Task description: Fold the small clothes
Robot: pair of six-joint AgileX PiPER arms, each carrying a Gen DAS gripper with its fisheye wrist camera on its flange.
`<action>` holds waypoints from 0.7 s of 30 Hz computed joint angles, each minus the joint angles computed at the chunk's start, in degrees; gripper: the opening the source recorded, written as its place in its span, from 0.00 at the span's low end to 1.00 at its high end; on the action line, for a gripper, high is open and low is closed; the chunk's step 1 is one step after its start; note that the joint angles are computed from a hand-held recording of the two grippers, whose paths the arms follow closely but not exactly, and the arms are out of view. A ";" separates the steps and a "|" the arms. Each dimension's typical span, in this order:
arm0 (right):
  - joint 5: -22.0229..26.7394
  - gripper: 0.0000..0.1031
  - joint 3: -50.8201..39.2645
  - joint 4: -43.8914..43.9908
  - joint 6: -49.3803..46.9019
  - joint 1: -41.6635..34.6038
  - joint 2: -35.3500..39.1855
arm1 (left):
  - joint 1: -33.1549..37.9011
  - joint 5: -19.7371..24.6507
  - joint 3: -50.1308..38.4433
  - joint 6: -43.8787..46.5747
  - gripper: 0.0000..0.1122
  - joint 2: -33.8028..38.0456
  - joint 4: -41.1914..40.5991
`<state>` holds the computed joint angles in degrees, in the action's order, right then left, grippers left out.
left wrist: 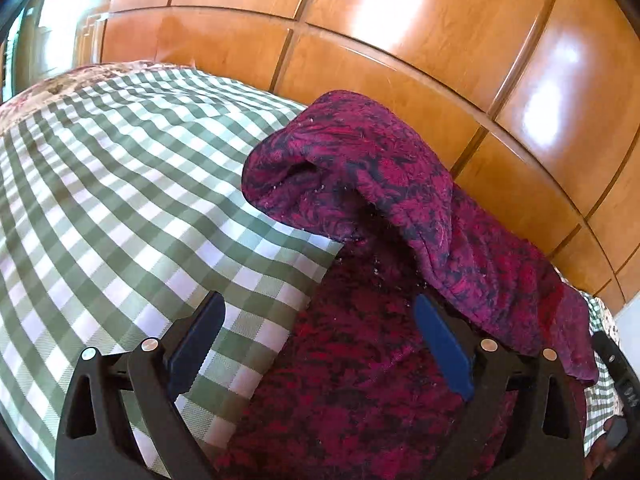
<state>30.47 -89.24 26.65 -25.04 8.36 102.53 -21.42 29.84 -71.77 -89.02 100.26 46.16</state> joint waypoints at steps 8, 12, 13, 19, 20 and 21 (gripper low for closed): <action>15.82 0.59 -23.33 8.33 11.61 1.46 16.37 | 1.79 -3.86 0.47 1.26 0.84 0.85 -3.36; 23.87 0.18 -32.96 7.78 16.02 2.04 21.94 | 1.99 -4.92 1.65 0.51 0.84 0.37 -3.06; 22.30 0.13 -31.53 8.46 14.47 2.11 20.66 | 2.05 -5.06 1.75 0.52 0.84 0.32 -3.10; 12.36 0.12 -22.55 9.56 9.14 -1.76 11.95 | 1.73 -4.92 1.79 0.57 0.84 0.10 -3.65; 12.83 0.12 -22.96 9.69 9.04 -3.04 11.91 | 1.74 -4.88 1.76 0.91 0.84 0.03 -3.98; 13.59 0.12 -24.10 9.11 9.39 -4.33 12.33 | 1.92 -5.04 1.75 1.28 0.84 0.08 -4.27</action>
